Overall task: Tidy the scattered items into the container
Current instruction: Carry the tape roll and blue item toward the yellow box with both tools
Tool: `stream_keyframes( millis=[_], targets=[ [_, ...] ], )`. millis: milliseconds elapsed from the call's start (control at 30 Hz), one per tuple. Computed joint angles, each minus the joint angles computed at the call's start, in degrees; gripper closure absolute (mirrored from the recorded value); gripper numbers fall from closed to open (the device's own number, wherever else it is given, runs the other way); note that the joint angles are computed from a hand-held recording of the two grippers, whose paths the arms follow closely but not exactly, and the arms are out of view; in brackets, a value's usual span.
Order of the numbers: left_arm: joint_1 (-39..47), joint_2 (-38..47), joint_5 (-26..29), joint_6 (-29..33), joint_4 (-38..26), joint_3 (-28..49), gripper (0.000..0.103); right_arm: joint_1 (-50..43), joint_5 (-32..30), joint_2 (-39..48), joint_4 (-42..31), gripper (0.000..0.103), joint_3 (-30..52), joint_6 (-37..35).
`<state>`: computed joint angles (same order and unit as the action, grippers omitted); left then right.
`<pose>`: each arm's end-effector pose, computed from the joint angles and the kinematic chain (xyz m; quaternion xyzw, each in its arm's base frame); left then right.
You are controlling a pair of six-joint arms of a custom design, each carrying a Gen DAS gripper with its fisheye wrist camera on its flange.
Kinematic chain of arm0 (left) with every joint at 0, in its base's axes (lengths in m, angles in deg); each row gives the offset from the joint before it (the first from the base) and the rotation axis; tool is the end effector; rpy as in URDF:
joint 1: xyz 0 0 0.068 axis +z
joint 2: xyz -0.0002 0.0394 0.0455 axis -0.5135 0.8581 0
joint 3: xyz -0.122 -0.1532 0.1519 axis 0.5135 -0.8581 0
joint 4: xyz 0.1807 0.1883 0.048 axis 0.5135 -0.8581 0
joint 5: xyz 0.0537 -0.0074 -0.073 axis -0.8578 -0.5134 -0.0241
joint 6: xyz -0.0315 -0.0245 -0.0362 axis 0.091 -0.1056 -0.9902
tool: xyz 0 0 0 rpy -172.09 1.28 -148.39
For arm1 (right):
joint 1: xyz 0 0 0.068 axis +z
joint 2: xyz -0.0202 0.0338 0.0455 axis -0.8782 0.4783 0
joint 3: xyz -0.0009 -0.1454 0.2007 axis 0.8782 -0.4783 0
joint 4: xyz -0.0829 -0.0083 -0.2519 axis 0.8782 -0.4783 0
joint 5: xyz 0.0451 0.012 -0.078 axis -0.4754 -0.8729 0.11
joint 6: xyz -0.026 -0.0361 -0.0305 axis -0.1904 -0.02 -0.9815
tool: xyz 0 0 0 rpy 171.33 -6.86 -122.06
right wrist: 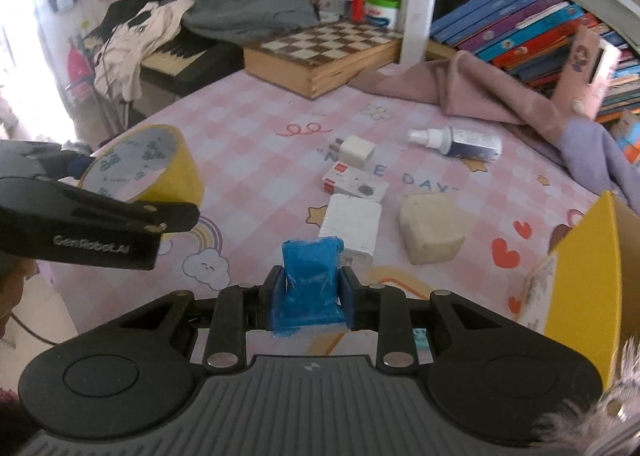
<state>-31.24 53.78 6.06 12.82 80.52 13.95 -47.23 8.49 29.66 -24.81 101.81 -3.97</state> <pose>0.3310 -0.0106 0.1463 0.1437 0.9163 -0.0763 0.3660 0.2959 0.0753 0.1467 -0.1213 0.9287 0.0466 0.3473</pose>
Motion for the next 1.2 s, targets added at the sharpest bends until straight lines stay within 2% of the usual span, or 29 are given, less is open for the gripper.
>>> stream_keyframes(
  millis=[300,500,833,1200],
  targets=[
    [4.41,-12.39,8.4,3.37,-1.8,-5.92,0.016,5.45,7.84,-13.18,-2.7,0.076,-6.27,7.01],
    [8.76,-23.05,14.68,9.23,-5.33,-11.74,0.016,11.97,14.29,-21.38,-6.76,0.076,-10.0,13.3],
    [19.87,-34.6,25.04,21.45,-18.05,-17.15,0.016,27.36,27.15,-29.71,-15.39,0.076,-13.11,26.68],
    [32.04,-40.56,35.32,37.25,-33.76,-18.34,0.016,46.52,41.34,-32.54,-31.25,0.076,-11.89,47.28]
  ],
)
